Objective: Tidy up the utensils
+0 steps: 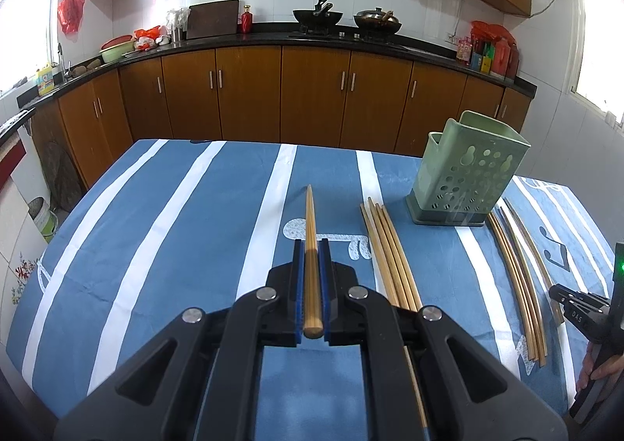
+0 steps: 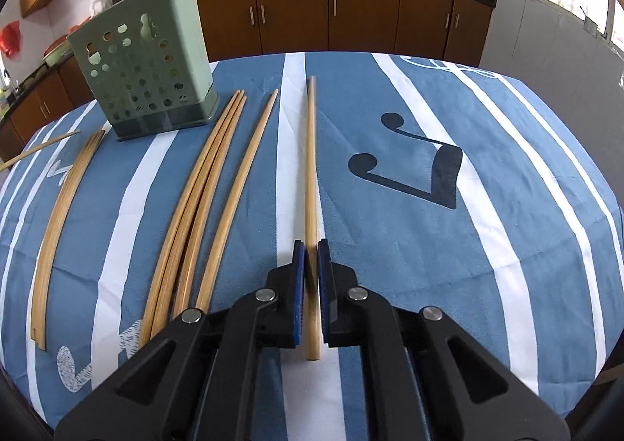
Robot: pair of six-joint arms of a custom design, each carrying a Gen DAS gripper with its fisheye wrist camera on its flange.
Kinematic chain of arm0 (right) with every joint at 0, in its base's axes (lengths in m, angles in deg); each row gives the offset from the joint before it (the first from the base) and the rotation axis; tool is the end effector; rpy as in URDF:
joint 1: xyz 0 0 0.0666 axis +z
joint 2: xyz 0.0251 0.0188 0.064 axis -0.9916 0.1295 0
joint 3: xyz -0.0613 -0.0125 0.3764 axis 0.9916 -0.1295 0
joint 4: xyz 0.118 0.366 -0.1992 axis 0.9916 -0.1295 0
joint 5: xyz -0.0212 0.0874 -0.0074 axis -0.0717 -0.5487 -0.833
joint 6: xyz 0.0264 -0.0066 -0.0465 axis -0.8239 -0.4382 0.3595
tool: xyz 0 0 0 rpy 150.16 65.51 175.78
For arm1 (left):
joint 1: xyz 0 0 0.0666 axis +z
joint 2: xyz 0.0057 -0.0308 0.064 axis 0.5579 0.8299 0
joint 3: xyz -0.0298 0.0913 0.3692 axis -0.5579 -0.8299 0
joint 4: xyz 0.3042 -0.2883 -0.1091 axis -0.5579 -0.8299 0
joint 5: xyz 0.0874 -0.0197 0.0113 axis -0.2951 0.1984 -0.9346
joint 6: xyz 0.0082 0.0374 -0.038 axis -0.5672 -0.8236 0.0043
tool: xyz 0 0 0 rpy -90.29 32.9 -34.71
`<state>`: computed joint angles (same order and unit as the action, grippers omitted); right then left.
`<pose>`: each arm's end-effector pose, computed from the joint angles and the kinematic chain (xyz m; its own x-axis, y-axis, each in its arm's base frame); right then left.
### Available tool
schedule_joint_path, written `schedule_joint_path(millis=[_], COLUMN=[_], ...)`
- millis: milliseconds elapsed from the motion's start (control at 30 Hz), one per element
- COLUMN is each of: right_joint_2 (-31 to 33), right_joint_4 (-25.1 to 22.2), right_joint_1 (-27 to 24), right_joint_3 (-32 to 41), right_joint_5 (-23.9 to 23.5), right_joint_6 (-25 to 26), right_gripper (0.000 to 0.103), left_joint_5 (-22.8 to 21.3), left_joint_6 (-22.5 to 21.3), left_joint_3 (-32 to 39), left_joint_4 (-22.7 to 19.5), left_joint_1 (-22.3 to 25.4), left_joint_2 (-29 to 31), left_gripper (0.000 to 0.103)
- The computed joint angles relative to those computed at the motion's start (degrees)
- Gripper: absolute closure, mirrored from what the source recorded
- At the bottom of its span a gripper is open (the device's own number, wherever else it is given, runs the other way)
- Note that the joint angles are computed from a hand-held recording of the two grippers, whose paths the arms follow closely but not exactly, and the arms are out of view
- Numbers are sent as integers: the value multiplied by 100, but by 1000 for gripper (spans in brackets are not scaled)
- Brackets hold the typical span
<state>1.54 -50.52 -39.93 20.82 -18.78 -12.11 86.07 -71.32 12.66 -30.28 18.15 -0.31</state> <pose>0.3649 0.3105 0.3495 -0.7445 0.2315 -0.6262 0.2604 0.9644 0.0470 0.4408 -0.1226 0.4179 -0.6167 0.0547 -0.7853 0.1585 0.9858 -0.0558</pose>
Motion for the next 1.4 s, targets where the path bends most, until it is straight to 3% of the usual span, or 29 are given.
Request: schedule_joint_path(millis=[433,567,800,1033,1133,1200,1267,1333,1367,1400], right_joint_2=[-662,-584,-191,-184,-279,-325,-346,-294,-260,-259], right_joint_4=[427,471,180,283,280,270,244,125,42,69], right_joint_1=[239,180,49,17,74,126,208,282,348,343], right_joint_3=[33,64,58,-123,-193,-236,-271,-251,-231,-239], right_joint_5=[800,609,36,-249,-250,-238,-184,-118,47,40], right_joint_6=[234,380,138,95,36,-9,-51,-78,-64,16], right_gripper=[96,96,96,95,89,72,69,74,90,96], left_joint_5=[-21,-27,-27,-24,-14,-14,-8,-7,-9,-7], left_joint_6=[44,48,43,43,27,20,19,21,18,26], left_joint_3=[-24,-37,-39,-39,-31,-28,-24,-21,-18,-16], left_joint_4=[191,200,190,186,166,160,150,148,152,147], left_joint_1=[-1,-16,-25,-26,-27,-31,-32,-31,-31,-31], left_joint_2=[-201,-236,-248,-246,-241,-236,-234,-229,-224,-225], left_gripper=[95,95,95,95,95,95,95,95,95,95])
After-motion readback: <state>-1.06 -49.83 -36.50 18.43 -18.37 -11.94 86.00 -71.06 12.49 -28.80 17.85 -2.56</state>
